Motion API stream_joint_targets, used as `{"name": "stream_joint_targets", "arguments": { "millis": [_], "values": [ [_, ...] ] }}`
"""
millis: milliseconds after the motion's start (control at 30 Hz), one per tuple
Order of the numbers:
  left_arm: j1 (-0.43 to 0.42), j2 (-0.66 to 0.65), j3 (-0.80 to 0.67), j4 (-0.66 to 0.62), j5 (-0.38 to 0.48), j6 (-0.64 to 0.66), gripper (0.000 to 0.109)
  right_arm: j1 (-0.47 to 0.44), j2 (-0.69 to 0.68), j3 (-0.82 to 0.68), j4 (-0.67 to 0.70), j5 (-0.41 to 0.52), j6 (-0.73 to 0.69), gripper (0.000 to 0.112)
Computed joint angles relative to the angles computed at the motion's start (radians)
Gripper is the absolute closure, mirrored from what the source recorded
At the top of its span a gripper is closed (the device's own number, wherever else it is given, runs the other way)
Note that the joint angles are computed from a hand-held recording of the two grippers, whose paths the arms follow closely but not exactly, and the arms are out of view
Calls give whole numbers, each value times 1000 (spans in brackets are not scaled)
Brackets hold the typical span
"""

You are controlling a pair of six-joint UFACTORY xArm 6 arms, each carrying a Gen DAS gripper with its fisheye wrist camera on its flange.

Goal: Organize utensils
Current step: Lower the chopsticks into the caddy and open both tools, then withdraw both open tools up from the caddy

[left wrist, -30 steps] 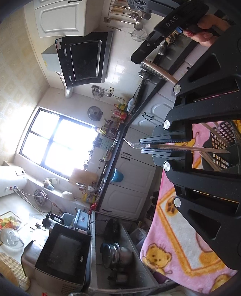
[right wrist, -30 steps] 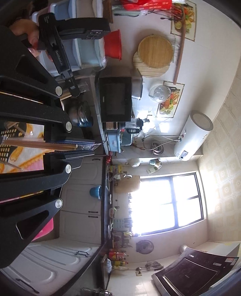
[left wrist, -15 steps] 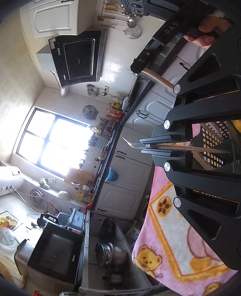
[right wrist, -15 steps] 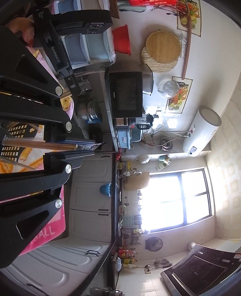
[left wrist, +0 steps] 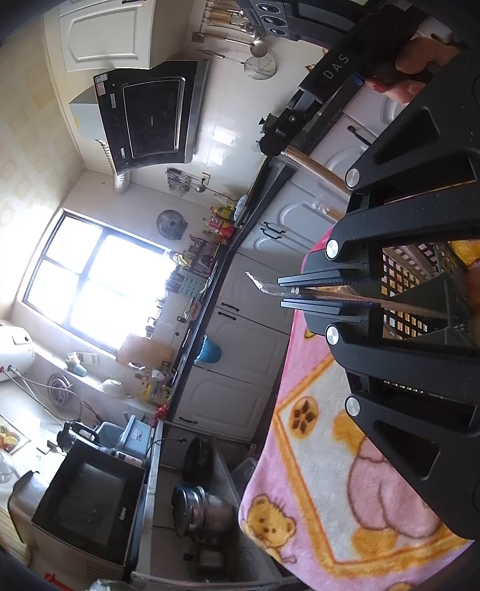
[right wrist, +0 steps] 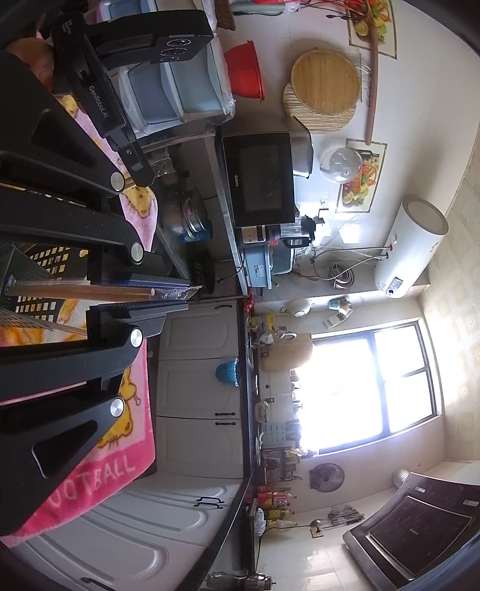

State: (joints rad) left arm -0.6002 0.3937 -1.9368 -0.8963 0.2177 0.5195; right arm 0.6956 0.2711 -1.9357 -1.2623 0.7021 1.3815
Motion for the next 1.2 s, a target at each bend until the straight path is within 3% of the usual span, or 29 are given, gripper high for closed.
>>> {"name": "stream_joint_targets", "arguments": {
  "millis": [133, 467, 1200],
  "values": [
    [2, -1, 7, -13, 2, 5, 106, 0, -3, 9, 9, 0, -1, 105],
    [16, -26, 44, 30, 44, -55, 105, 7, -50, 85, 28, 8, 39, 88],
    [35, -130, 184, 12, 92, -95, 49, 48, -153, 247, 124, 61, 54, 63]
  ]
}}
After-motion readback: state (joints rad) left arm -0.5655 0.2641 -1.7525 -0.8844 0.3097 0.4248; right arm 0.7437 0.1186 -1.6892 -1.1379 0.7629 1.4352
